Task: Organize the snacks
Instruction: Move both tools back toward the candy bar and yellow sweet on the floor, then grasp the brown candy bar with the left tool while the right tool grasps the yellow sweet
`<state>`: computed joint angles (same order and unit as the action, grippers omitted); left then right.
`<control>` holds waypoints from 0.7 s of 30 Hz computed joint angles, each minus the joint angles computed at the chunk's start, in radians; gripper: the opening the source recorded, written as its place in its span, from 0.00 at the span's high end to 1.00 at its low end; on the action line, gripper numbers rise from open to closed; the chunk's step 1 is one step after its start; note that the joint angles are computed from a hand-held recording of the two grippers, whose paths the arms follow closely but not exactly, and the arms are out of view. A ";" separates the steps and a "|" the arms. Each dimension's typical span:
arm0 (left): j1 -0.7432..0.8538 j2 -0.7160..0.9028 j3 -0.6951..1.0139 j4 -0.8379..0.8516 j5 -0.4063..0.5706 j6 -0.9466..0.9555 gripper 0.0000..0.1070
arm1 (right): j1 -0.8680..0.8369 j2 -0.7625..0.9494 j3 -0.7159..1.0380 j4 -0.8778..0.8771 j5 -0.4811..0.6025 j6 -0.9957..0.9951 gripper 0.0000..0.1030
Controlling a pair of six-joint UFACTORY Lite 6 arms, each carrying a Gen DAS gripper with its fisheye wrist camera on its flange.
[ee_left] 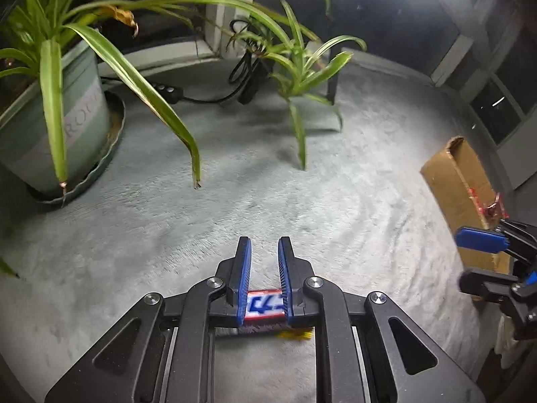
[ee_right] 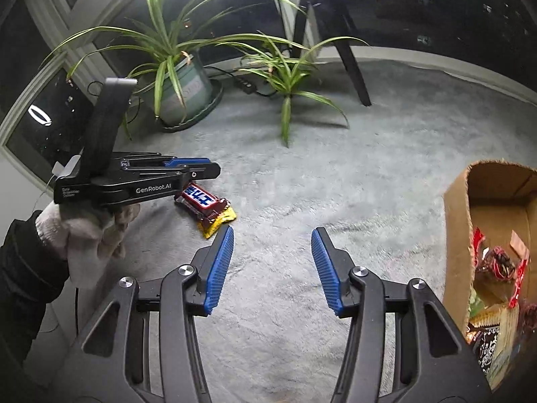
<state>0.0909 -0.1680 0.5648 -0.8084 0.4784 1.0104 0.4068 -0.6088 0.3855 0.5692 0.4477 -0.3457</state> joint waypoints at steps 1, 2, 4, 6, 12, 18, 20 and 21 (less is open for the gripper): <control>-0.004 0.024 0.009 0.014 -0.007 -0.010 0.86 | -0.006 -0.003 -0.003 0.000 0.003 -0.002 0.50; -0.004 0.038 0.010 0.025 -0.012 -0.013 0.86 | -0.013 -0.006 -0.006 0.004 0.007 -0.009 0.50; 0.003 0.042 -0.002 0.046 -0.012 -0.012 0.86 | -0.025 -0.006 -0.009 0.013 0.013 -0.026 0.50; 0.011 0.016 -0.034 0.069 -0.015 -0.008 0.86 | -0.026 0.009 -0.009 0.035 0.011 -0.048 0.50; 0.124 -0.109 -0.145 0.105 0.039 0.051 0.86 | 0.035 0.053 -0.003 0.080 -0.021 -0.065 0.50; 0.265 -0.275 -0.250 0.132 0.091 0.136 0.86 | 0.163 0.159 0.040 0.127 -0.081 -0.072 0.50; 0.348 -0.379 -0.276 0.137 0.135 0.138 0.86 | 0.199 0.198 0.055 0.159 -0.099 -0.093 0.50; 0.436 -0.420 -0.274 0.114 0.203 0.184 0.86 | 0.223 0.227 0.066 0.175 -0.111 -0.103 0.50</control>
<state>0.5269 -0.5884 0.2904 -0.6946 0.6814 1.1941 0.6299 -0.3822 0.4520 0.7441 0.3363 -0.4490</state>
